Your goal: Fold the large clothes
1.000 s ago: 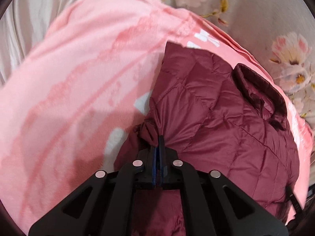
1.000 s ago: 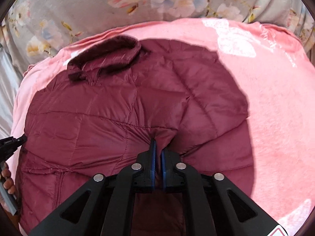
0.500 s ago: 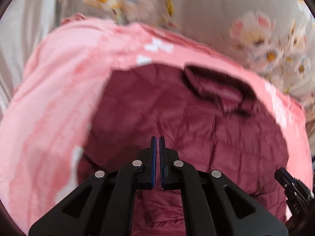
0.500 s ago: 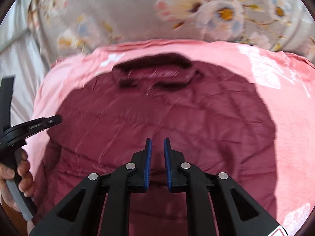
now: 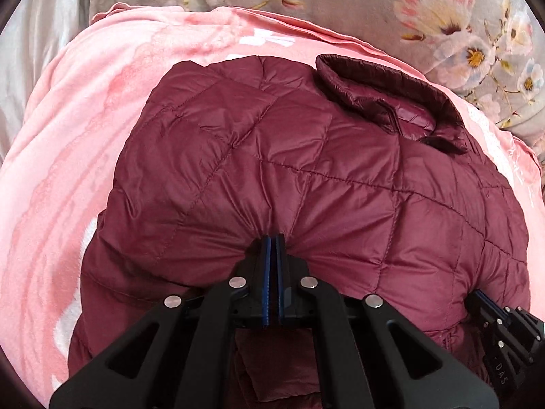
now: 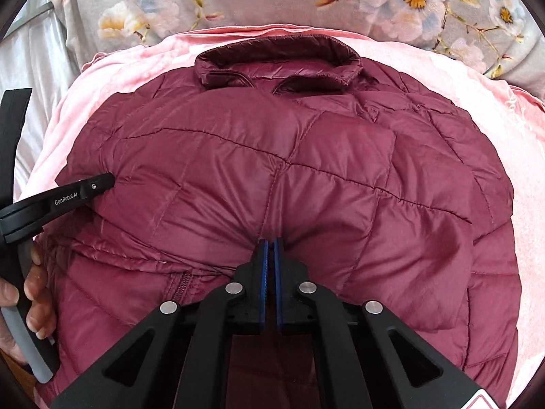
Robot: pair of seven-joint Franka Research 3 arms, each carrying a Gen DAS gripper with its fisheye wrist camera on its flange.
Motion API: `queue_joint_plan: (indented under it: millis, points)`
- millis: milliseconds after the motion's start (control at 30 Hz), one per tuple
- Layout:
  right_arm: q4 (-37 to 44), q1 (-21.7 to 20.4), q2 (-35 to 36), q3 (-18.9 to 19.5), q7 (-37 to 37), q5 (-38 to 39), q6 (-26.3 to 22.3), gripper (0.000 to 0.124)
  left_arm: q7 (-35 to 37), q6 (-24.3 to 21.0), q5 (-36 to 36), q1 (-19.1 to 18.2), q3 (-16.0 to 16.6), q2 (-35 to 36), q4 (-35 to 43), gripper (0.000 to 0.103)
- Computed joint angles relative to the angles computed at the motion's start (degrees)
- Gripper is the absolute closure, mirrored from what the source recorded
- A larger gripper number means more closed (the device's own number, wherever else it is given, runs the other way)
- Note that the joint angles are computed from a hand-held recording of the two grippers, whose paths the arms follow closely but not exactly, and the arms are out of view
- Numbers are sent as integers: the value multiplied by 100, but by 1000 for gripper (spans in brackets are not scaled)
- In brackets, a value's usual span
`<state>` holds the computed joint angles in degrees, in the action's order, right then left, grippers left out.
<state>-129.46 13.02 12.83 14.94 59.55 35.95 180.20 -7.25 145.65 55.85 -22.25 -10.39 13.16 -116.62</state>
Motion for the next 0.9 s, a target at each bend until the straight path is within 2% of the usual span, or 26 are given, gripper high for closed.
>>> queue_joint_plan:
  millis: [167, 267, 400, 600, 700, 767, 800, 833, 867, 900]
  points:
    - [100, -629, 124, 690, -655, 710, 67, 124, -180, -123, 243, -77, 26, 48, 25, 101]
    - [167, -852, 156, 945, -1129, 1244, 39, 124, -207, -213, 325, -103, 22, 76, 58, 102]
    - [193, -652, 165, 796, -1387, 1528, 108, 124, -308, -246, 439, -123, 21, 83, 50, 102]
    - [306, -635, 168, 806, -1922, 2188, -37, 124, -282, -381, 467, -153, 0, 120, 108, 102]
    - [390, -680, 120, 766, -2293, 2655, -323, 124, -345, -286, 515, -131, 10, 80, 62, 102]
    - [389, -650, -28, 589, -2264, 2741, -696, 121, -338, -175, 490, -88, 6, 21, 14, 102]
    - [385, -615, -94, 508, -2256, 2787, -792, 118, -225, -72, 363, -28, -12, -46, -28, 100]
    - [388, -606, -207, 445, -2296, 2927, -852, 114, -105, 43, 209, 35, -31, -117, -64, 93]
    - [419, -588, -274, 382, -2362, 3061, -882, 108, -47, 156, 102, 85, -37, -194, -96, 80]
    - [471, -576, -312, 325, -2472, 3224, -925, 104, -132, 299, 124, 119, -16, -301, -131, 74]
